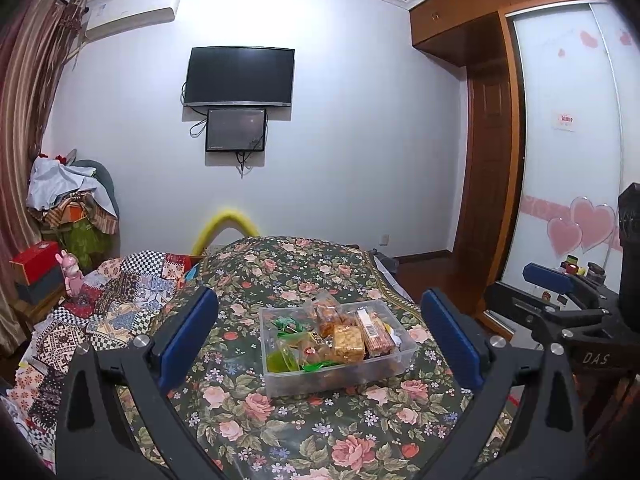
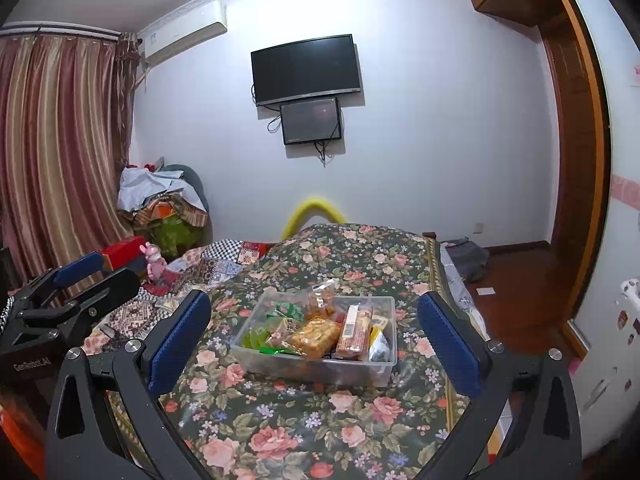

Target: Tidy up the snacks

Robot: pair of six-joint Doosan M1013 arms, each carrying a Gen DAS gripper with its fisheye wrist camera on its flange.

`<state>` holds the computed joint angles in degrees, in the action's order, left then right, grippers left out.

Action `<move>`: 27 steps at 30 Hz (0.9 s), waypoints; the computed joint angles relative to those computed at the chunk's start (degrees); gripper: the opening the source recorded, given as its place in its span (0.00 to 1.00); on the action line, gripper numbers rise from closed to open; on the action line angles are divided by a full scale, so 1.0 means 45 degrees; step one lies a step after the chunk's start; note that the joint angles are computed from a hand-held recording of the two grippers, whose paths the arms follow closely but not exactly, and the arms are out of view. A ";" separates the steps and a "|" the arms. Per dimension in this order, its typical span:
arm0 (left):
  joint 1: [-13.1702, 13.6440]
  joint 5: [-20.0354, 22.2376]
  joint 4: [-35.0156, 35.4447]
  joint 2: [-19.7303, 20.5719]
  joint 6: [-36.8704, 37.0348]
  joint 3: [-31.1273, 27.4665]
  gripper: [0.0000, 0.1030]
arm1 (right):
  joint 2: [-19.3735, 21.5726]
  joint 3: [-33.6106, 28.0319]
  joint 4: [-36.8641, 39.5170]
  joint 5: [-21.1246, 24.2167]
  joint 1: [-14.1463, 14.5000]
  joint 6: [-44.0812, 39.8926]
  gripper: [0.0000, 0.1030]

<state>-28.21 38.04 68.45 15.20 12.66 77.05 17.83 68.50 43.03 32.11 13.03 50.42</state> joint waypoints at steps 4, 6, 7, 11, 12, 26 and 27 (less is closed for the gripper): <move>0.0061 -0.0049 -0.0276 0.0019 0.0109 -0.0027 1.00 | 0.0017 -0.0025 -0.0010 0.0018 0.0008 0.0035 1.00; 0.0090 -0.0066 -0.0398 0.0040 0.0183 -0.0050 1.00 | 0.0028 -0.0048 -0.0066 0.0027 0.0013 0.0106 1.00; 0.0100 -0.0073 -0.0424 0.0040 0.0201 -0.0052 1.00 | 0.0043 -0.0067 -0.0117 0.0021 0.0016 0.0148 1.00; 0.0104 -0.0059 -0.0497 0.0052 0.0285 -0.0064 1.00 | 0.0074 -0.0119 -0.0341 -0.0001 0.0046 0.0297 1.00; 0.0106 -0.0053 -0.0504 0.0058 0.0291 -0.0070 1.00 | 0.0078 -0.0124 -0.0404 -0.0011 0.0053 0.0337 1.00; 0.0164 -0.0143 -0.0901 0.0040 0.0544 -0.0068 1.00 | 0.0106 -0.0172 -0.0690 0.0009 0.0068 0.0636 1.00; 0.0165 -0.0167 -0.0950 0.0030 0.0620 -0.0061 1.00 | 0.0111 -0.0176 -0.0665 0.0025 0.0057 0.0616 1.00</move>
<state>-27.47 37.29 64.17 15.34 15.45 76.77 18.33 67.71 40.04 32.22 13.29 53.19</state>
